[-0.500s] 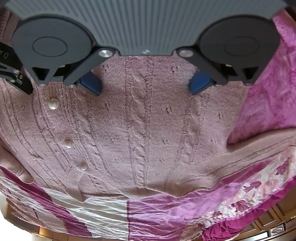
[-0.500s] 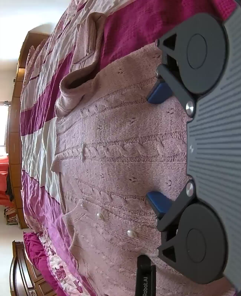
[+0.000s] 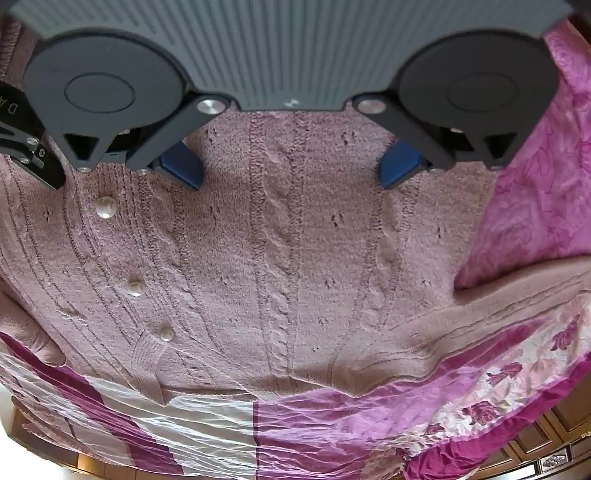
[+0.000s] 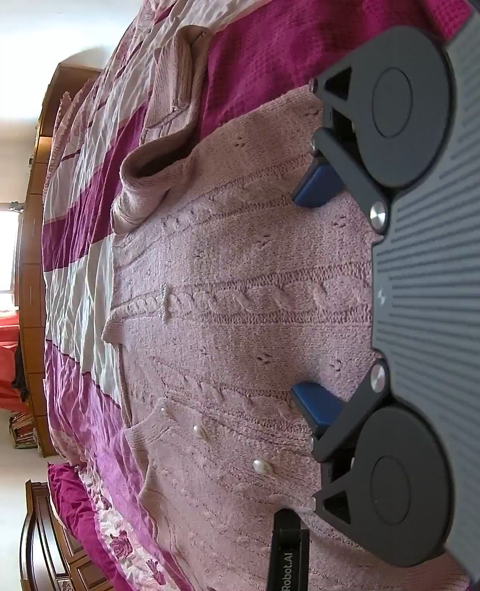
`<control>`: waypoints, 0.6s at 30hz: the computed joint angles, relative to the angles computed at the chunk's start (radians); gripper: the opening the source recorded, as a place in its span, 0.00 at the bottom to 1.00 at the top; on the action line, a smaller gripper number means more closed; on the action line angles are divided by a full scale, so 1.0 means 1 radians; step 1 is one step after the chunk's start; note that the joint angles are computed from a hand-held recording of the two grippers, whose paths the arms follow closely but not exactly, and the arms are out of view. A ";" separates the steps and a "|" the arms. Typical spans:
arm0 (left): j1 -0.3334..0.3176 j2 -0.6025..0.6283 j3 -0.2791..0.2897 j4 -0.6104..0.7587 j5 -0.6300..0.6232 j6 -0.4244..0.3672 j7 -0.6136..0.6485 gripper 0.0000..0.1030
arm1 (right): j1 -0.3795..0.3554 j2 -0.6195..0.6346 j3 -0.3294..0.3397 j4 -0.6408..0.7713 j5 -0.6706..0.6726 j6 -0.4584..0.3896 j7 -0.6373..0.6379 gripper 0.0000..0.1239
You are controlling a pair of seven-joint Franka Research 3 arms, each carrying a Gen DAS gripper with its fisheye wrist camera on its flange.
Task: Fold small clothes
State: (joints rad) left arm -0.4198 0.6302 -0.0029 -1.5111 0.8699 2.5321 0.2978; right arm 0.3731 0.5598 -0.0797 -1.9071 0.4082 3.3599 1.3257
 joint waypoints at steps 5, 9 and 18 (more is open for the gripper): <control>0.000 0.000 -0.001 0.002 -0.004 -0.003 0.004 1.00 | -0.002 0.002 0.000 0.004 -0.001 -0.001 -0.001 0.83; 0.000 0.000 0.000 0.002 -0.004 -0.003 0.004 1.00 | 0.000 0.001 -0.001 0.003 0.001 -0.001 -0.002 0.83; 0.000 0.000 -0.001 0.003 -0.005 -0.003 0.006 1.00 | 0.002 -0.001 -0.002 0.000 0.003 0.000 -0.003 0.83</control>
